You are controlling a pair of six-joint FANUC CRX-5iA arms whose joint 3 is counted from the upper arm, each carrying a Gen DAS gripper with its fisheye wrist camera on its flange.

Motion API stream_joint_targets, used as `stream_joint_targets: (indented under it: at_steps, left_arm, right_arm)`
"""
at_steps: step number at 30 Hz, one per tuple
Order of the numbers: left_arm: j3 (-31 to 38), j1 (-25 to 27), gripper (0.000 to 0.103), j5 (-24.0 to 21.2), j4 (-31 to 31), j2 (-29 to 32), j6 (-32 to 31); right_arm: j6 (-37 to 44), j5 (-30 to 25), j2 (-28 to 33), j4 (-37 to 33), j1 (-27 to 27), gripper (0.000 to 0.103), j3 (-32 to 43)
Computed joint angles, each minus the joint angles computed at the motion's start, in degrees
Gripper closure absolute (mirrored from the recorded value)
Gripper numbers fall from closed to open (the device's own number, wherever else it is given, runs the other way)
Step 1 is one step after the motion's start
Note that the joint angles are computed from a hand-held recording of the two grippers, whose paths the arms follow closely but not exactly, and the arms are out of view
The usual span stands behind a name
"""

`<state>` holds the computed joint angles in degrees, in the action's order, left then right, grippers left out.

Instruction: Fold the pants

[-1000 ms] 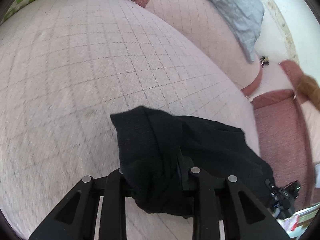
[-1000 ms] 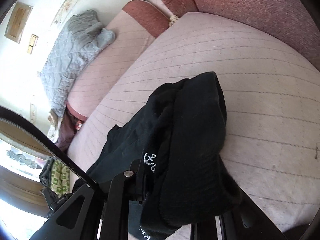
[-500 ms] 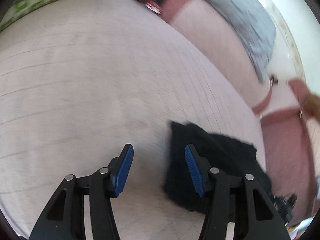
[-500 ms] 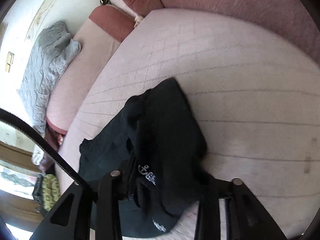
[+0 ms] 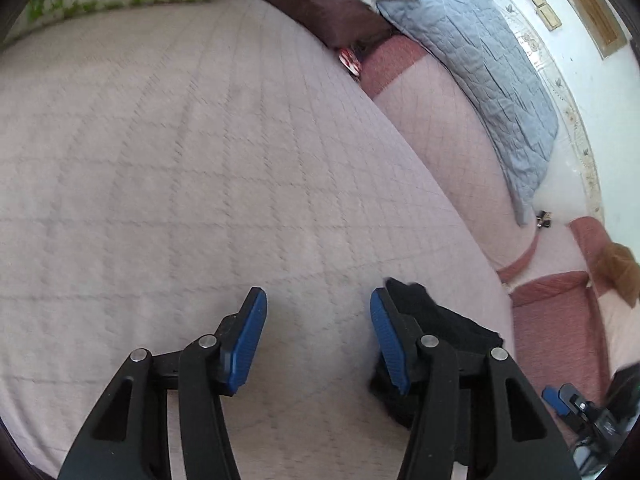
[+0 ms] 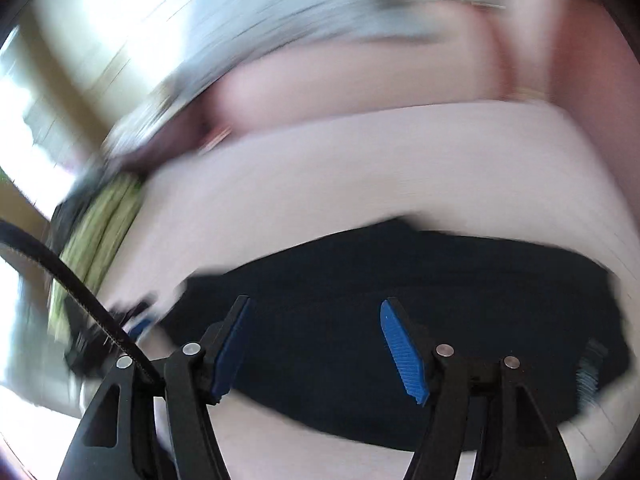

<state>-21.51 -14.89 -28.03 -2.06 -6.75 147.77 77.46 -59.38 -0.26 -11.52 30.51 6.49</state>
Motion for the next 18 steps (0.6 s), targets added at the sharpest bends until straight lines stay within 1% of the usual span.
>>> stream_joint_targets:
  at_steps: [1,3,4,6,7,8,9,10,11,13,14,15,16,17,18]
  left_arm:
    - [1.8,-0.7,0.05,-3.3,-5.1,-0.4,4.3]
    - [3.8,-1.5,0.05,-8.0,-12.1,-1.3,11.4]
    - [2.9,-0.9,0.049,-7.8,-12.3,-2.2,12.7]
    - [-1.0,1.4,0.049,-4.5,-9.4,-4.6,13.1]
    - [-3.0,2.6,0.049,-2.3,-7.4,-5.8,12.6]
    - [-3.8,3.0,0.049,-1.6,-6.9,-6.4,12.8]
    - [-3.3,2.6,0.049,-2.5,-8.1,-6.5,13.9]
    - [-2.7,2.3,0.049,-3.2,-9.1,-6.3,14.7]
    - [-2.3,1.9,0.049,-3.8,-9.9,-6.2,15.3]
    - [-2.9,2.2,0.049,-3.2,-8.7,-6.4,13.7]
    - [-3.3,2.4,0.049,-2.6,-7.7,-6.4,12.8]
    - [-3.2,2.3,0.049,-2.5,-7.6,-6.3,12.9]
    - [-3.3,2.2,0.049,-2.3,-7.5,-6.3,13.0]
    - [-3.4,2.1,0.049,-2.1,-7.4,-6.4,13.1]
    - [-4.0,2.4,0.049,-1.3,-6.4,-6.5,12.4]
  right_arm:
    - [2.7,-1.4,2.1,-0.5,2.8,0.032,2.1]
    - [5.3,-1.3,5.2,2.1,8.8,0.032,4.0]
    - [6.8,-1.7,7.4,3.8,12.0,0.032,5.4]
    - [7.9,-3.0,11.6,6.1,15.4,0.032,8.3]
    - [8.0,-4.3,14.7,7.8,16.7,0.032,10.8]
    - [7.5,-5.4,17.3,9.6,18.0,0.032,12.8]
    - [6.8,-6.8,19.6,11.2,18.7,0.032,14.7]
    - [5.7,-8.9,22.2,12.3,19.2,0.032,17.6]
    - [4.5,-12.2,25.6,12.9,19.5,0.032,21.8]
    - [2.2,-19.7,31.8,12.9,19.5,0.032,31.0]
    - [1.1,-23.9,35.2,13.0,19.4,0.029,36.2]
    - [0.5,-27.0,38.0,13.3,19.4,0.027,40.3]
    - [0.3,-29.8,40.6,14.2,19.7,0.023,43.8]
    - [0.8,-32.3,42.8,15.7,20.3,0.022,46.4]
    - [1.7,-33.7,44.1,17.9,21.0,0.023,47.4]
